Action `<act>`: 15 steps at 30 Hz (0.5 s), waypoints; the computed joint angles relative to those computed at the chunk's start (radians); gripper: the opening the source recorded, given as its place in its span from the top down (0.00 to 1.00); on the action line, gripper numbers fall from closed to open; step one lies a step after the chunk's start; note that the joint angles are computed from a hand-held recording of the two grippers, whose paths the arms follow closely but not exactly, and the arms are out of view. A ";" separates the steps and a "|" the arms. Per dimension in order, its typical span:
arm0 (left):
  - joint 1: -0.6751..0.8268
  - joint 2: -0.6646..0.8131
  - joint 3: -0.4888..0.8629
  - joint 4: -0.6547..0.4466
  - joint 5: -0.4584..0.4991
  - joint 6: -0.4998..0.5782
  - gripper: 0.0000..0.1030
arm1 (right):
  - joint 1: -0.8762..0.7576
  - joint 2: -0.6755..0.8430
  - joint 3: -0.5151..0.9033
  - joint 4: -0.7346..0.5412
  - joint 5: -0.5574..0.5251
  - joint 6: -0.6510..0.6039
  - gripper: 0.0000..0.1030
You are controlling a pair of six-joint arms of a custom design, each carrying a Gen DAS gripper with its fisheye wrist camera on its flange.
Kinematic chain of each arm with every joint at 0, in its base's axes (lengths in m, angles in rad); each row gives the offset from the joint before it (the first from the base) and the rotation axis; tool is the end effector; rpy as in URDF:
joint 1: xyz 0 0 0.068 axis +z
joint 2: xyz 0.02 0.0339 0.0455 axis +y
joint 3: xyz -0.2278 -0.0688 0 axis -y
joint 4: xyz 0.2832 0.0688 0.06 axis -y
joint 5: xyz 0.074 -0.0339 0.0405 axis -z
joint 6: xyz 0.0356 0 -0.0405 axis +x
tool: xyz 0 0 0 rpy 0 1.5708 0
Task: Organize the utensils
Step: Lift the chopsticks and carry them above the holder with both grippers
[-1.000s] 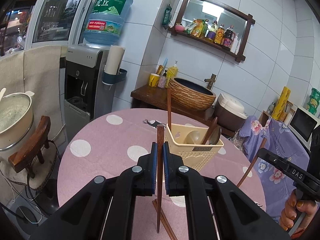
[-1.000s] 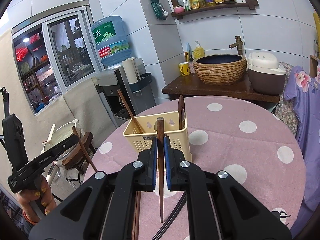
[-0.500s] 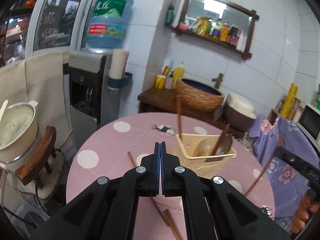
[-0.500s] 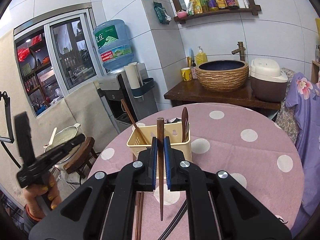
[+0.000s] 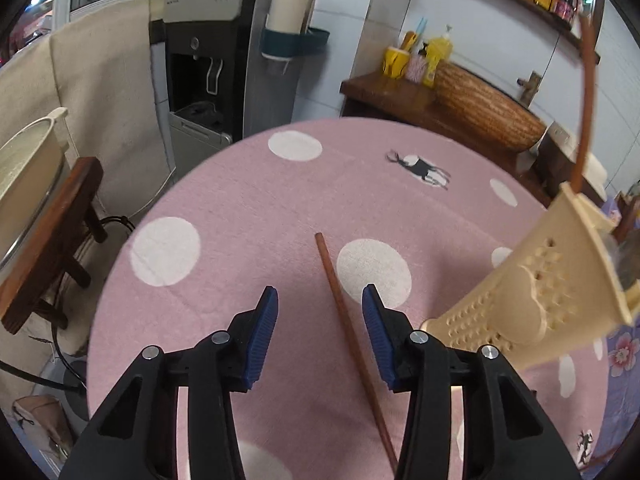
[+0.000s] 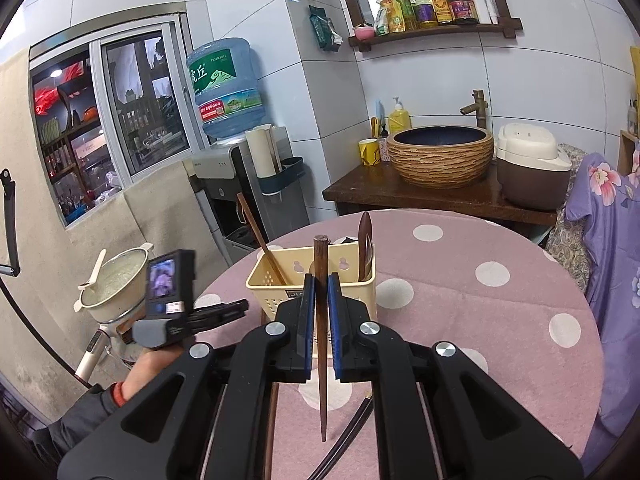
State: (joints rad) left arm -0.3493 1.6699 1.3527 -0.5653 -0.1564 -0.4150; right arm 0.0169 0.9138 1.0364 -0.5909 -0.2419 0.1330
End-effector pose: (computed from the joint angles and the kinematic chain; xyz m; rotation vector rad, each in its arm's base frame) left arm 0.3774 -0.1316 0.2245 -0.1488 2.4397 -0.1489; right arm 0.2513 0.0128 0.3391 -0.0338 2.0410 0.3404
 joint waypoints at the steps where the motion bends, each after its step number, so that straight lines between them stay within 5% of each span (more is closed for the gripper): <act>1: -0.006 0.039 0.032 -0.008 -0.016 0.006 0.58 | 0.000 0.002 -0.001 0.000 -0.002 0.003 0.93; 11: -0.037 0.275 0.227 -0.075 -0.146 0.023 0.66 | 0.004 0.023 0.000 0.010 -0.008 0.003 0.93; 15: -0.035 0.310 0.266 -0.070 -0.170 0.032 0.81 | 0.013 0.028 -0.002 0.019 0.000 0.008 0.93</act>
